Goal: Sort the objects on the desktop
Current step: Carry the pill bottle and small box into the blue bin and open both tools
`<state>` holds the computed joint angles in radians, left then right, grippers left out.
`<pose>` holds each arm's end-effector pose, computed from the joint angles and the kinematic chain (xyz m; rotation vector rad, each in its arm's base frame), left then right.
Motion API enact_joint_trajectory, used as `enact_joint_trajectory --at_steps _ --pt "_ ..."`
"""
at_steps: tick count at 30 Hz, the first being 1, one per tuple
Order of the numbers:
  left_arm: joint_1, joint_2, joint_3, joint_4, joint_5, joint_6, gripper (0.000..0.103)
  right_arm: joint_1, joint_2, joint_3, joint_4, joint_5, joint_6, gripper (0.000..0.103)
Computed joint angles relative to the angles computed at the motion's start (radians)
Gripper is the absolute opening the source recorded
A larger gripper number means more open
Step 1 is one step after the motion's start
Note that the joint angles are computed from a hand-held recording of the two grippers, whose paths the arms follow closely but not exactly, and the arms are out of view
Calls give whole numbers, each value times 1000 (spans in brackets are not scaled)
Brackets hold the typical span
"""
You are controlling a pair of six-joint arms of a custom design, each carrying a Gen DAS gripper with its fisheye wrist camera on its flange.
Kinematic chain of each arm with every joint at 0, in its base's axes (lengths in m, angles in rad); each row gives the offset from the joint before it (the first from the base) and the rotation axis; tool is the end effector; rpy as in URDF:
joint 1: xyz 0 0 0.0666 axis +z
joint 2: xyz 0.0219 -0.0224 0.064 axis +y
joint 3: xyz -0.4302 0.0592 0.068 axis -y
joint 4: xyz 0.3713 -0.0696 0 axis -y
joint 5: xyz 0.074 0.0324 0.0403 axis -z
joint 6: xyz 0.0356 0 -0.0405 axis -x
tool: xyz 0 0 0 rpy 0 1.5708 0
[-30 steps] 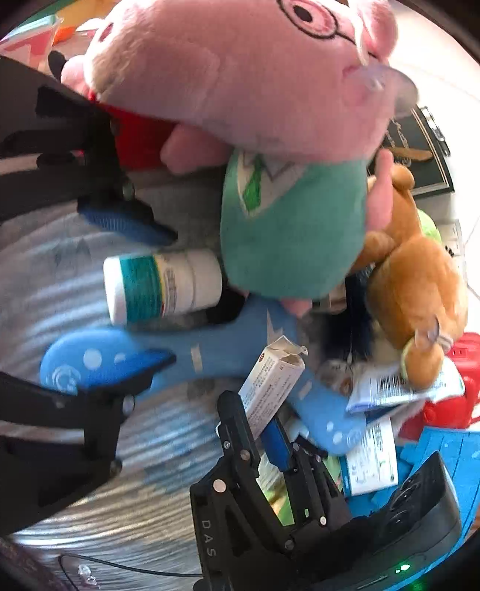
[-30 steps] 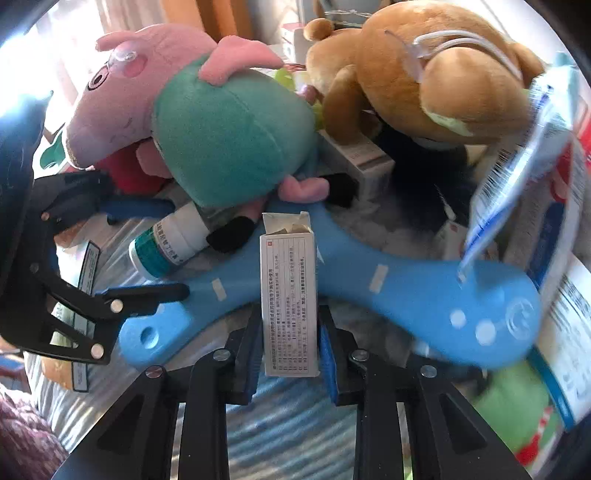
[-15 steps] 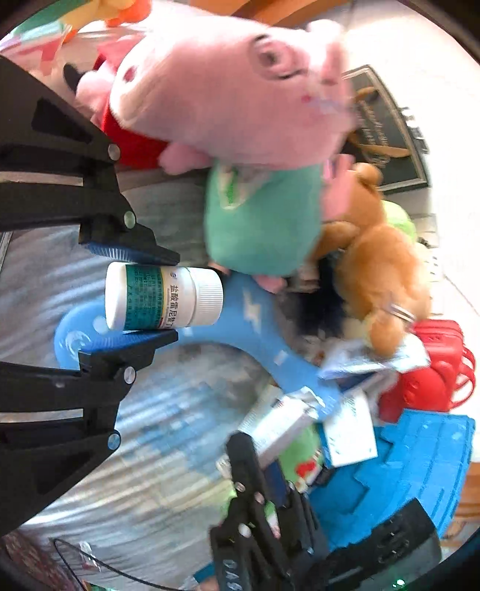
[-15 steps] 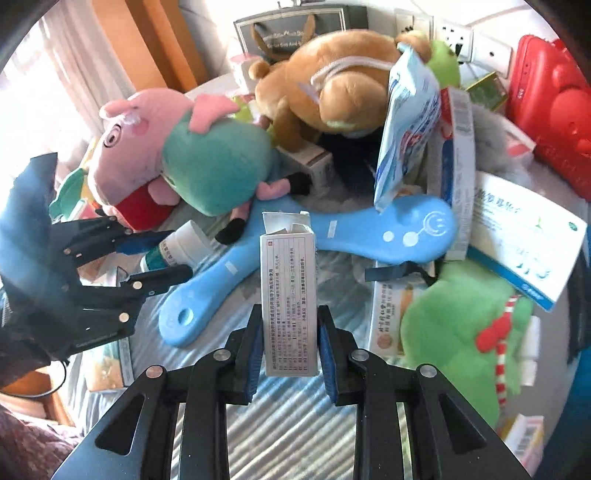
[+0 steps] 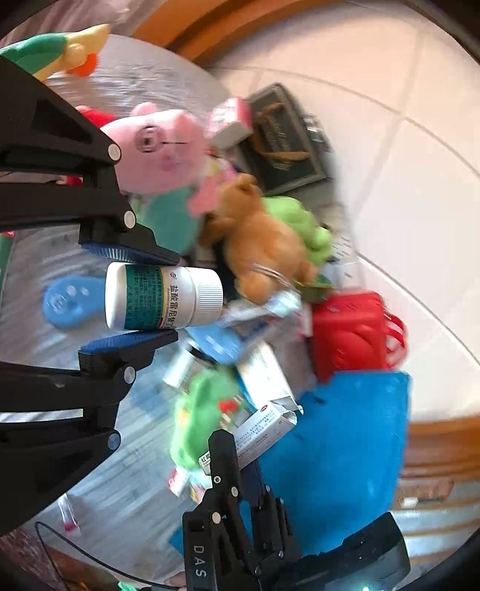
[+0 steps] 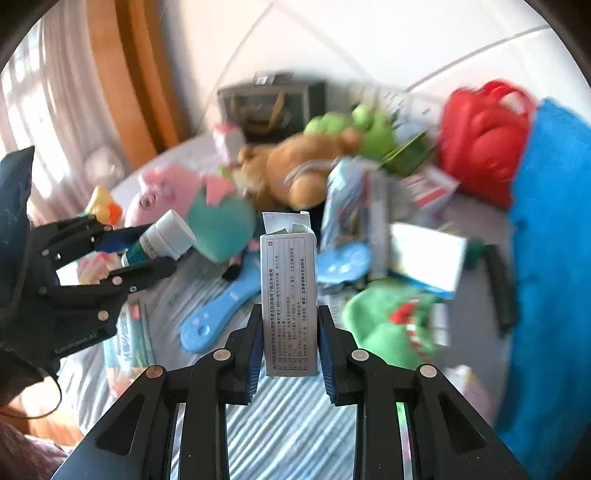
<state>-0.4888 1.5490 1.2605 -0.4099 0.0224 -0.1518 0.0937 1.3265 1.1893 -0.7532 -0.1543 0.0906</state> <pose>0.4588 -0.2454 0.3859 0.7282 2.1576 -0.2032 0.4178 0.0444 0.4287 -0.2928 2.4386 0.1911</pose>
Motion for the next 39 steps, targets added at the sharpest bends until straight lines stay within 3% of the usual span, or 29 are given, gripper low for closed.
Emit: enact_joint_trajectory --at_steps 7,12,17,23,27,31,36,39 --pt "-117 -42 96 45 40 -48 33 -54 -218 5 -44 112 -79 26" --pt "-240 -27 212 15 10 -62 33 -196 -363 21 -66 57 -91 26" --pt "-385 30 342 27 -85 -68 33 -440 -428 71 -98 -43 15 26" --pt "-519 174 583 -40 -196 -8 33 -845 -373 154 -148 -301 178 26" --pt "-580 273 733 -97 -264 20 33 -995 -290 201 -169 -389 261 26" --pt "-625 371 891 -207 -347 39 33 -1068 -202 248 -190 -418 311 27" --pt "-641 431 1016 -275 -428 10 34 -1120 -155 260 -192 -442 342 27" --pt "-628 443 1063 -341 -399 100 34 -1130 -139 271 -196 -441 332 28"
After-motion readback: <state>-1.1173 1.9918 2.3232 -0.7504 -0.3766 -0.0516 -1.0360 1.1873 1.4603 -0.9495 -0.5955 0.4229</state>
